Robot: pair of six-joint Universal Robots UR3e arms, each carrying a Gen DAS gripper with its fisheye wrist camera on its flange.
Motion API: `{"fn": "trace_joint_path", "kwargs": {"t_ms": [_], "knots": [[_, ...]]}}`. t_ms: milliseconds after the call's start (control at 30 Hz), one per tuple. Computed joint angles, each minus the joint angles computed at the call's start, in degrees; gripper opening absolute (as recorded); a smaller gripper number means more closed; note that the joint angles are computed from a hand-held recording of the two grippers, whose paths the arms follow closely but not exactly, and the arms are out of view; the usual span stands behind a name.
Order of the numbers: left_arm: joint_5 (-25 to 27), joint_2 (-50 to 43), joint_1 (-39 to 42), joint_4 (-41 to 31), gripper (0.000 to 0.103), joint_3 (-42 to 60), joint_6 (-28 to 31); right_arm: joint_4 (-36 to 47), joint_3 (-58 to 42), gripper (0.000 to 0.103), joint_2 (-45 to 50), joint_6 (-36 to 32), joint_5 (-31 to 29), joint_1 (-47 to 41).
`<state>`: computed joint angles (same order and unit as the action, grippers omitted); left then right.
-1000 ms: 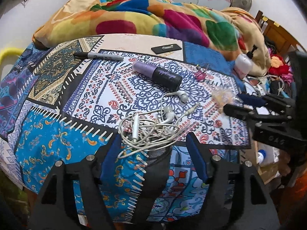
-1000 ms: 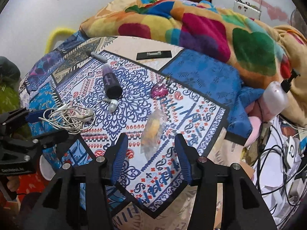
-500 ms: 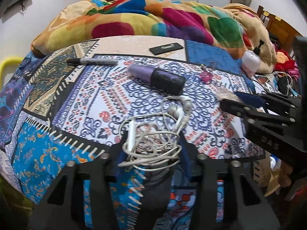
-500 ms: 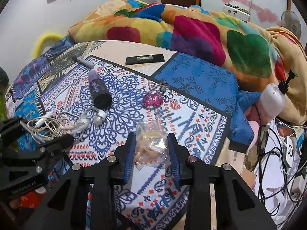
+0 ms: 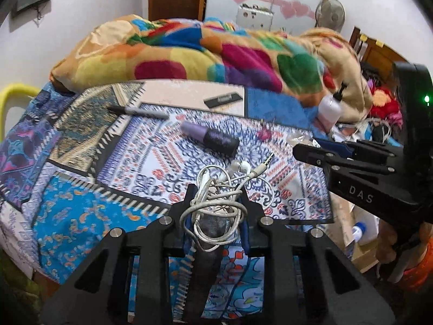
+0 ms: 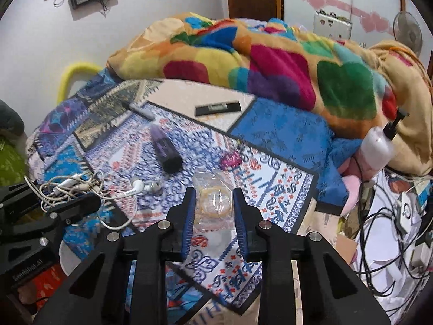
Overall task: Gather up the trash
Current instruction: 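Carry the earphone cable and clear bag to the white bin and release both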
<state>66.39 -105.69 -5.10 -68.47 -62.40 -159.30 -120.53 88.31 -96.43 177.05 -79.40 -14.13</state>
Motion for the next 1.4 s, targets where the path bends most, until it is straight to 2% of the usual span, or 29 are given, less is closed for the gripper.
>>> {"fn": "trace_joint_path", "kwargs": {"t_ms": [267, 533, 667, 833, 1000, 1100, 1233, 1400], "knots": [[-5.4, 9.4, 7.7, -4.2, 0.027, -1.9, 0.4, 4.0, -8.7, 0.025, -0.8, 1.8, -1.7, 5.3], [-12.3, 21.2, 21.2, -12.1, 0.027, -6.3, 6.8, 6.1, -18.0, 0.025, 2.0, 6.1, -5.9, 16.1], [-16.9, 26.8, 31.3, -20.3, 0.027, -7.3, 13.4, 6.8, -22.9, 0.025, 5.3, 8.0, -9.2, 23.3], [-21.8, 32.1, 45.9, -33.8, 0.027, -6.5, 25.5, 7.7, -28.5, 0.025, 9.6, 10.3, -12.3, 31.4], [-24.5, 34.5, 60.3, -48.8, 0.027, -4.0, 39.4, 9.2, -34.9, 0.025, 15.5, 11.9, -14.7, 38.6], [-24.9, 35.2, 67.1, -54.7, 0.027, -3.6, 46.1, 10.3, -39.2, 0.025, 19.4, 12.7, -14.9, 42.0], [-24.3, 36.4, 75.9, -58.4, 0.027, -5.8, 54.2, 12.2, -46.3, 0.025, 26.0, 13.8, -14.7, 46.0], [-22.4, 36.8, 82.0, -56.5, 0.027, -10.4, 58.3, 17.4, -58.8, 0.025, 36.2, 14.6, -14.2, 50.2]]}}
